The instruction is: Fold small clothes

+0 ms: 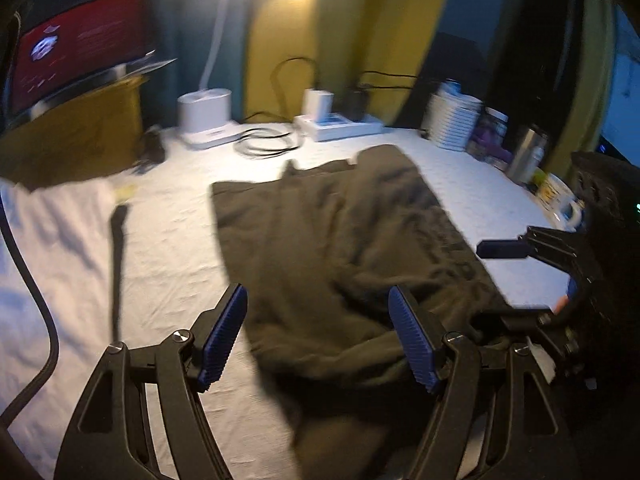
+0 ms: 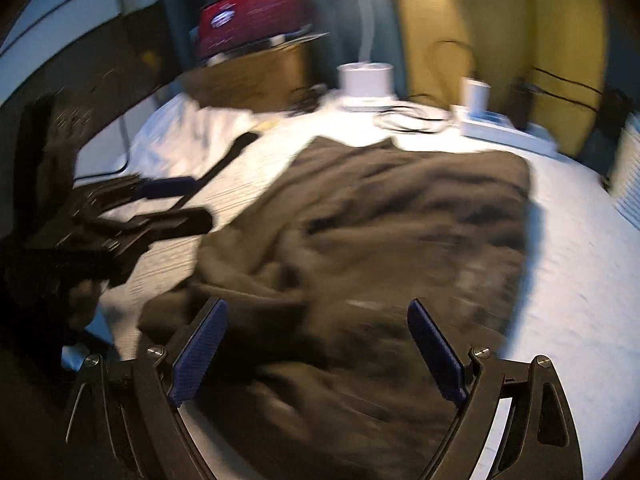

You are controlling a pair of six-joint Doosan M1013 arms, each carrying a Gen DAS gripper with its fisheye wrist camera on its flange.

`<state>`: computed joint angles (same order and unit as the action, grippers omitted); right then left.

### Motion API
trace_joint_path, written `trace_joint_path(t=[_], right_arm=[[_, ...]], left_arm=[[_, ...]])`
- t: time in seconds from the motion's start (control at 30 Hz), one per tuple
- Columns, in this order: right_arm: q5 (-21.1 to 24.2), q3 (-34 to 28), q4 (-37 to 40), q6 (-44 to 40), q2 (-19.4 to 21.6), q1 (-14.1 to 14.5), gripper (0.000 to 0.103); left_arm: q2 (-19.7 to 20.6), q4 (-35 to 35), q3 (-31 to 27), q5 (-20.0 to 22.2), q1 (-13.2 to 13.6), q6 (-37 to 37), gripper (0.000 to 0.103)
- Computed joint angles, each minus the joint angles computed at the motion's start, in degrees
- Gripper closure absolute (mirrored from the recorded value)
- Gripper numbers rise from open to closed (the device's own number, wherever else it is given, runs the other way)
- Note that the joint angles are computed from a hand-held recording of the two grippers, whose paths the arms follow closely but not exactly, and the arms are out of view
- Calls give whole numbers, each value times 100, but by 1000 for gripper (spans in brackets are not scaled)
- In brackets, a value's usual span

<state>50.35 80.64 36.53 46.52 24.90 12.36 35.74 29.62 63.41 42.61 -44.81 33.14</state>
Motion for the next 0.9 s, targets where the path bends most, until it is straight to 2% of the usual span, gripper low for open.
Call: trace_joint_path(t=[0.13,0.23,0.27,0.3,0.4,0.5,0.63,0.9], right_arm=[[-267,143,-81,226,-78,-199,11],[-371,233,-213,394,-97,-274,11],[-379,268,-234,425,-97,-299,11],[-391,301,-231,427,-100,-313,11],[-370,401,-218,347,-86,-330,11],[-443,494,-479,305,-77,-269,11],[-332,565,-480,42,-65,-258,11],[-458,753,-633,-448,-192,-170,11]], left_arm=[[215,-433,-385,-13,-31,790,30],[411,-1079,-648,135,-5,1484,31],[459,-1134,-692,210,-17,1567,41],[532,-1285,-784,399,-26,1756,65],[577,-1385,-838,730,-70,1818,93],[448,-1144,-676,857,-156,1411,98],[273,-797,-451,1109,-286,829,100],[158,-749,-230,1669,-404,216,102]])
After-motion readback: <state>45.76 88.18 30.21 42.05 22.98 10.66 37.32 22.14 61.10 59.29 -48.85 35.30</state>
